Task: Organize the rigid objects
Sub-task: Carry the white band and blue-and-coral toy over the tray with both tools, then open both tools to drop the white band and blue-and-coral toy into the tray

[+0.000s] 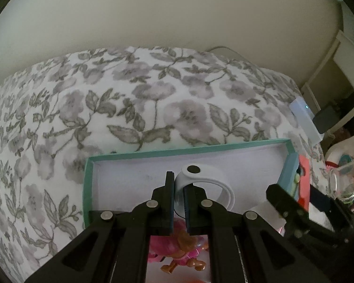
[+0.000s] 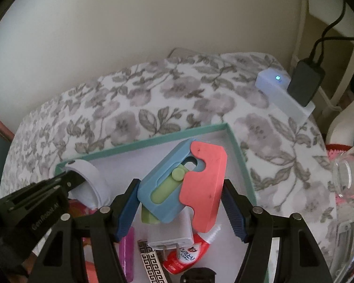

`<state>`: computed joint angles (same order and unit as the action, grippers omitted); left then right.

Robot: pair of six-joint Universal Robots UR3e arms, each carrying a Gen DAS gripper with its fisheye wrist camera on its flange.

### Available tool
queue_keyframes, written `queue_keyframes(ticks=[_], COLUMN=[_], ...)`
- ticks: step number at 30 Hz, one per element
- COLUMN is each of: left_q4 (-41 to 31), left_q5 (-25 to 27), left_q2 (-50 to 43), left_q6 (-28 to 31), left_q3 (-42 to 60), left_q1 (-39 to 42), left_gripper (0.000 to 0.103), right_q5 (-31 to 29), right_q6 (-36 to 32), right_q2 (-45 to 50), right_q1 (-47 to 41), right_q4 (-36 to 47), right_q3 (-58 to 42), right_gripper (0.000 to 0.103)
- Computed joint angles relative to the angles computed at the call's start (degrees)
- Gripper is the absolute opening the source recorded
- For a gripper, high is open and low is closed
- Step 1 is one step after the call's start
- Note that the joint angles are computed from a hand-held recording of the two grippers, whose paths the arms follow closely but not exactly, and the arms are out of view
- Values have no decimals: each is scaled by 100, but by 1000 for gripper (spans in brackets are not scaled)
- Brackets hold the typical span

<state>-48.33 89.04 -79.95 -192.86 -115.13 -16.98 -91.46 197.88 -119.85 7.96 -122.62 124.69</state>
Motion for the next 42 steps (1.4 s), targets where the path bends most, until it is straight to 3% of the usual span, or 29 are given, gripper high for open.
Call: queue_keyframes(ticks=[28,32,42], left_q4=[-116,-207,-370], left_q5=[41,41,147], left_q2=[-472,-465,-121], left_q6=[153,164,180], left_q3=[137,188,267], left_q1=[-40,-52,-17], left_gripper=[10,23,40], right_q5=[-179,-219,-416], right_q6=[59,75,41], right_q2=[545,590,418], right_q1=[292,324,439], right_q4=[-236,-221,167], right_q3=[36,2,-455], right_gripper=[71,71,73])
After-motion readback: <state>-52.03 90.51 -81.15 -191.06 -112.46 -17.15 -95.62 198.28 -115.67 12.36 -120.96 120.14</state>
